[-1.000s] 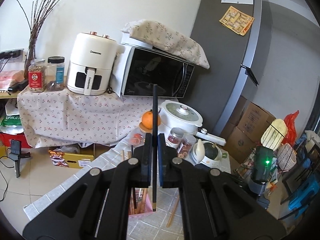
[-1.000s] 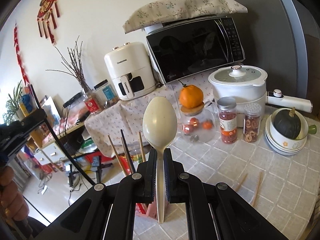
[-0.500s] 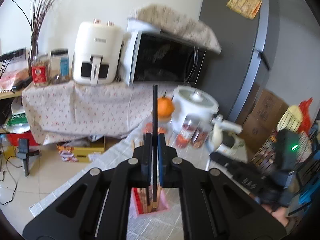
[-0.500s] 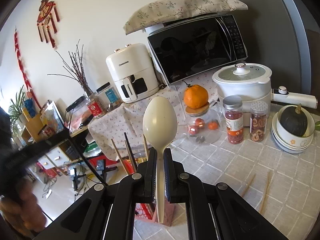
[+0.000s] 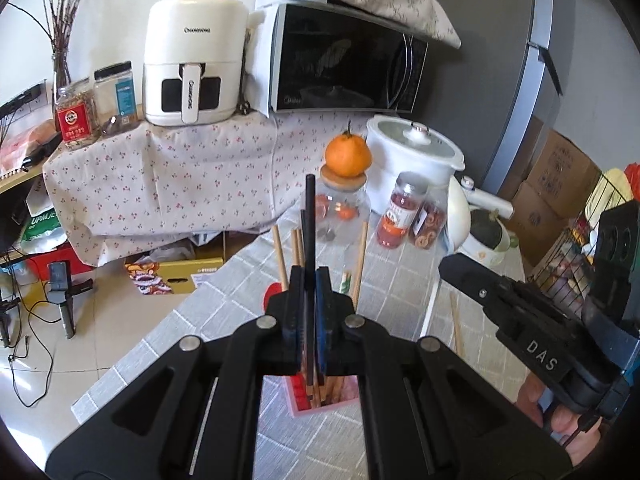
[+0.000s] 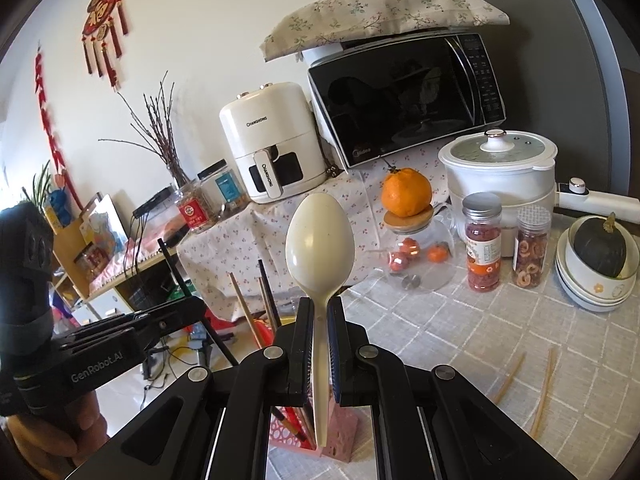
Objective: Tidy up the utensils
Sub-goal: 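Carry the black chopstick into the pink holder with the left tool while the right tool carries the spoon, then lower the white spoon into the pink holder and open the right tool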
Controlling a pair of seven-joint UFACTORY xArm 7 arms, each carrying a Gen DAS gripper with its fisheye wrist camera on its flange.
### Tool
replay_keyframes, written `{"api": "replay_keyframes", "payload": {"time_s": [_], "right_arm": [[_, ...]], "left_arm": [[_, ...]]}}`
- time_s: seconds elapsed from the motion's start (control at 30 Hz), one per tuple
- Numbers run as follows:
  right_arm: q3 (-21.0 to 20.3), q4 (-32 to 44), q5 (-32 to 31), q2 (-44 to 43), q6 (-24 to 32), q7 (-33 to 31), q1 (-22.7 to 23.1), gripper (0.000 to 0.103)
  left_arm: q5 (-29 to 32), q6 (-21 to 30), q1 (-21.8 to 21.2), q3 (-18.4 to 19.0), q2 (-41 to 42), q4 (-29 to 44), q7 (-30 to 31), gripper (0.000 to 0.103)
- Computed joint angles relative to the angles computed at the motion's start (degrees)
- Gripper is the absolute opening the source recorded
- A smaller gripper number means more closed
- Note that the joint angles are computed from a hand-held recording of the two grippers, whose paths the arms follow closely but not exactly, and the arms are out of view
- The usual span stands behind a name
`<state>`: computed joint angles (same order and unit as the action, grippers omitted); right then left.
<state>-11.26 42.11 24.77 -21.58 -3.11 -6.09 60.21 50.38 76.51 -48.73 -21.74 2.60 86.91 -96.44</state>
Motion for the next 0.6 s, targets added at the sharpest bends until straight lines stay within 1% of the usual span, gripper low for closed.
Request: {"api": "replay_keyframes", "payload": {"time_s": [0.07,0.13,0.17,0.2,0.23,0.27,0.3,0.33,0.37,0.43,0.47,0.57,0.6], "right_arm": [[-0.05,0.44,-0.06,1.09,-0.29,-0.05,0.39,0.007],[-0.18,0.83,0.04,2.07,-0.52,-0.04,0.95,0.007],[-0.17,1.21,0.10,2.91,-0.73,-0.06,1.22,0.007],[0.33,1.48,-0.03,3.56,-0.96,0.09,0.86,0.007],[0.49,1.61,-0.08,4.00,-1.22,0.09,0.84,0.007],[0.68,1.89,-0.18,4.77,-1.80,0.14,0.95,0.007],[0.51,1.85,-0.29,5.10,-2.35,0.20,1.34,0.007],[-0.51,1.85,-0.41,5.49,-3.17,0.04,2.73,0.007],[-1.61,1.81,-0.93,6.01,-4.22,0.02,4.27,0.007],[-2.19,1.65,-2.48,6.73,-5.45,0.89,5.21,0.007],[-3.10,1.63,-3.35,7.23,-6.24,1.15,6.37,0.007],[-2.34,1.44,-5.65,8.79,-8.91,2.76,5.72,0.007],[-0.87,1.42,-5.93,9.36,-9.76,3.29,4.28,0.008]], "left_arm": [[-2.05,-1.36,0.67,0.43,-0.43,-0.73,0.49,0.006],[-4.62,-4.25,1.91,0.98,-1.70,-2.81,0.10,0.006],[-5.09,-4.89,2.37,0.88,-1.95,-3.30,-0.32,0.007],[-5.57,-6.34,2.95,0.93,-2.75,-4.42,-1.10,0.008],[-5.41,-7.44,3.43,0.75,-3.37,-5.22,-1.73,0.012],[-4.86,-7.90,3.78,0.37,-3.92,-5.80,-2.54,0.016],[-4.44,-7.81,4.08,-0.06,-4.44,-6.23,-3.51,0.018],[-4.34,-7.63,4.41,-0.43,-4.87,-6.54,-4.38,0.020],[-4.42,-7.61,4.77,-0.74,-5.11,-6.65,-4.95,0.021],[-4.99,-8.55,5.55,-1.16,-6.87,-8.41,-7.14,0.021],[-5.27,-8.76,6.02,-1.50,-7.47,-8.93,-7.85,0.021],[-6.43,-9.49,7.40,-2.38,-8.97,-10.34,-10.14,0.021],[-6.92,-10.01,7.90,-2.58,-9.52,-11.02,-10.77,0.021]]}}
